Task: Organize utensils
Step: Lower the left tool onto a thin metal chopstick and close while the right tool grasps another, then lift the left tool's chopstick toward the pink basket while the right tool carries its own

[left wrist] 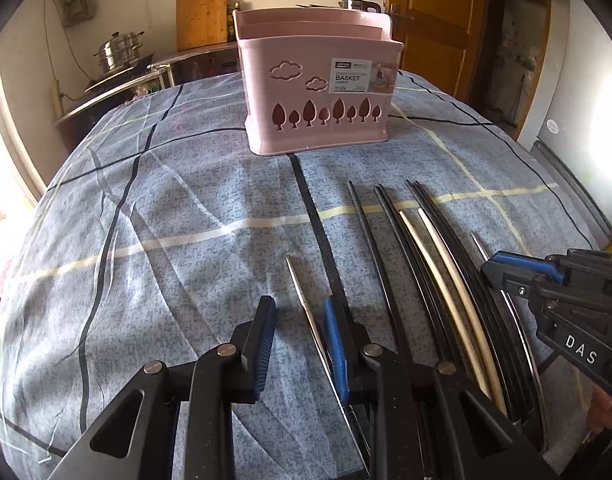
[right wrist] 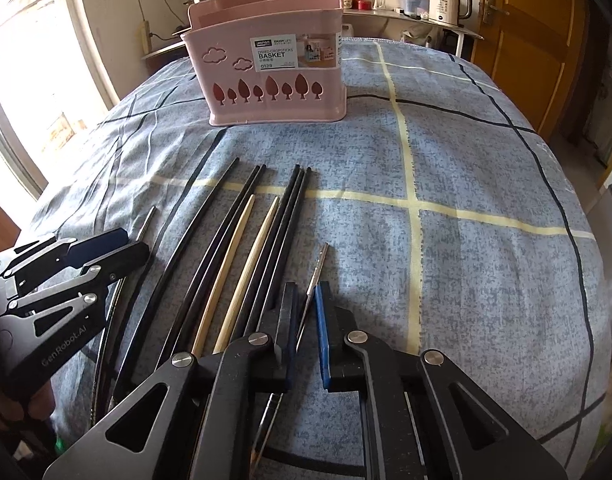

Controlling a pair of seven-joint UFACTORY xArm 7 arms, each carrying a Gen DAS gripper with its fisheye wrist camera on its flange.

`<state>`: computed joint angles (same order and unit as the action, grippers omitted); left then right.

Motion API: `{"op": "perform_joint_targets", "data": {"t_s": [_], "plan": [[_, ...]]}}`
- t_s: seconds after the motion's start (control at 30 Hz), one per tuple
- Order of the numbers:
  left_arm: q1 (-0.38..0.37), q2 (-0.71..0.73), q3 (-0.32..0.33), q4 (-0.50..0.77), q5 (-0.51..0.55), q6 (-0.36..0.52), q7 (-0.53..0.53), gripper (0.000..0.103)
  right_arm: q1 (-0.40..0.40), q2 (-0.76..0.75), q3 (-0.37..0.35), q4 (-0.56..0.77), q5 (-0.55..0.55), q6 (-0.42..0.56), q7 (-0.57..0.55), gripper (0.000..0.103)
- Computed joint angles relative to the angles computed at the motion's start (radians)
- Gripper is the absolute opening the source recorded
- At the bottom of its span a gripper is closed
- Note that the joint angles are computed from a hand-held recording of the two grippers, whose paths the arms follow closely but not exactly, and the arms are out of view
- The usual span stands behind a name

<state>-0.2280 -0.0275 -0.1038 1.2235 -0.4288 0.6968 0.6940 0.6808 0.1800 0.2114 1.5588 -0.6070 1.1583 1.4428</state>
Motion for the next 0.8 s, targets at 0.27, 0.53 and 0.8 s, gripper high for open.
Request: {"op": "perform_joint_targets", "data": {"t_s": [0.27, 0.53, 0.8], "plan": [[0.024, 0.041, 0.008, 0.081, -0.059, 0.103, -0.007, 0.004, -0.023, -0.044, 0.005, -0.05, 0.003, -0.065, 0.025, 0.005], [0.044, 0.023, 0.016, 0.147, -0.155, 0.175, 0.044, 0.004, -0.039, -0.078, 0.019, -0.048, -0.034, -0.085, 0.027, 0.005], [0.064, 0.043, 0.022, 0.275, -0.228, 0.26, 0.07, 0.004, -0.05, -0.107, 0.032, -0.01, -0.103, -0.06, 0.019, 0.005]]}}
